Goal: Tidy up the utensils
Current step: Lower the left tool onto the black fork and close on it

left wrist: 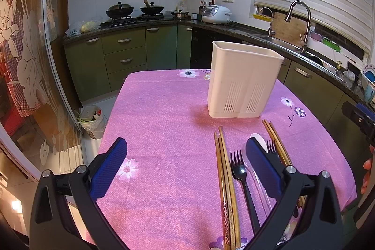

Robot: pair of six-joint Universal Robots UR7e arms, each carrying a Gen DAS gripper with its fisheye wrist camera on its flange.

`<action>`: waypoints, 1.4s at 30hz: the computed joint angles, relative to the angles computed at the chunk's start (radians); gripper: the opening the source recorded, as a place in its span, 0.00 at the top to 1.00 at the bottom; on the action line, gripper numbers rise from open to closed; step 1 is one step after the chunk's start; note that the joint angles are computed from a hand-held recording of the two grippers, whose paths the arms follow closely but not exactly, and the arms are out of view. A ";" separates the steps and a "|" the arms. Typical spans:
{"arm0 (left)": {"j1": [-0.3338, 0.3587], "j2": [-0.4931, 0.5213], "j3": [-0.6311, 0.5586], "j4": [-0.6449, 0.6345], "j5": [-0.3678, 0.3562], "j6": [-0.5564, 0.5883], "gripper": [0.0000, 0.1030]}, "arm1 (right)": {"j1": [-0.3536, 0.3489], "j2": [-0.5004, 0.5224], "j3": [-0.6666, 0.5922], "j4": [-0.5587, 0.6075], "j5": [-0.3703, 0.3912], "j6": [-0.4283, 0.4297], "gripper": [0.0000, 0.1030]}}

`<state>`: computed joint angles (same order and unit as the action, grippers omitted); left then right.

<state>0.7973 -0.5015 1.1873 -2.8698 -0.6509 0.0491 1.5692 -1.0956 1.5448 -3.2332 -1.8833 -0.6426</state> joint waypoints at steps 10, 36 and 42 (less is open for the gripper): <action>0.005 0.002 -0.017 0.094 -0.016 -0.073 0.06 | -0.002 0.006 -0.014 0.035 -0.025 0.034 0.04; 0.011 0.164 -0.255 0.563 -0.116 -0.298 0.50 | -0.054 0.005 -0.067 0.159 -0.033 0.108 0.04; 0.021 0.188 -0.294 0.621 -0.120 -0.326 0.62 | -0.068 0.012 -0.091 0.193 -0.029 0.137 0.04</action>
<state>0.8180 -0.3138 0.8929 -2.2492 -0.7708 -0.2770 1.5017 -1.0834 1.4537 -3.0405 -1.9125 -0.5058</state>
